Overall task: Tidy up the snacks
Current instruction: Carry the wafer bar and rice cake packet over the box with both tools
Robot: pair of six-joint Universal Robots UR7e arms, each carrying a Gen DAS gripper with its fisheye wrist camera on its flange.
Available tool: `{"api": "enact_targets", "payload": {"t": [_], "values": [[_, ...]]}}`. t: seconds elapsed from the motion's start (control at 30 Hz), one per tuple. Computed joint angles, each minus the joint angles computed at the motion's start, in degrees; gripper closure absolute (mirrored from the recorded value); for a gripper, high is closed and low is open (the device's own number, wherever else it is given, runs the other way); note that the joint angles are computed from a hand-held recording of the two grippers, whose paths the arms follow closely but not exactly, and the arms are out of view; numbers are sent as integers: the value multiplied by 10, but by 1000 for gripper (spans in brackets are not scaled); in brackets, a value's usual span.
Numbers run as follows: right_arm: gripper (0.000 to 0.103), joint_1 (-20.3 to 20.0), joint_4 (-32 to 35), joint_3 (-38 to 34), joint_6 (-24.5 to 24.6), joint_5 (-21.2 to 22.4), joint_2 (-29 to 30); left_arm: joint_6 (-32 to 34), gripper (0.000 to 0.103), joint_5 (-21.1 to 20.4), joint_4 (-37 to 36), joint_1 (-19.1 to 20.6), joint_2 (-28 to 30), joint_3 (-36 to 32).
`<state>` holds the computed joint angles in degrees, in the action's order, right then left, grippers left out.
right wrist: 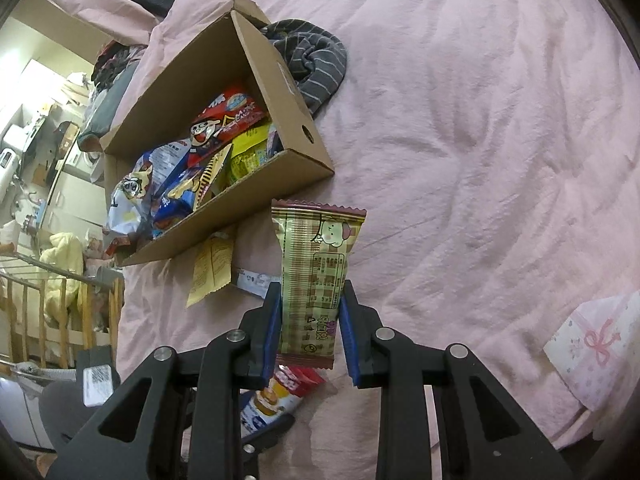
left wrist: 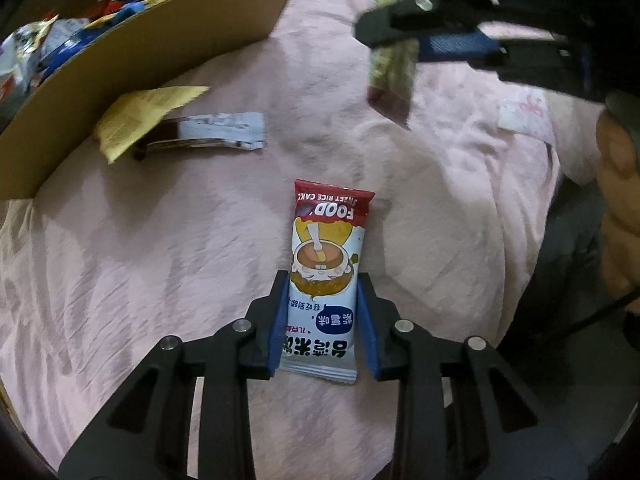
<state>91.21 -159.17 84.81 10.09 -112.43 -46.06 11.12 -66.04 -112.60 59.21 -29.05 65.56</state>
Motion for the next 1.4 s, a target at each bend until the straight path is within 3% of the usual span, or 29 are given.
{"api": "enact_targets", "payload": {"t": [0.37,0.63,0.97,1.4], "values": [[75,3,21,-21,-6,-7,16,-77,75,67,-25,16,-5,-16],[75,11,37,-38,-15,-6,29,-107,75,113,-84,27,-27,5],[75,22,7,-29,-40,5,24,-98,75,154,-179,21,-55,19],[75,47,-112,-25,-126,46,21,-23,75,147,-271,-2,-53,-13]]}}
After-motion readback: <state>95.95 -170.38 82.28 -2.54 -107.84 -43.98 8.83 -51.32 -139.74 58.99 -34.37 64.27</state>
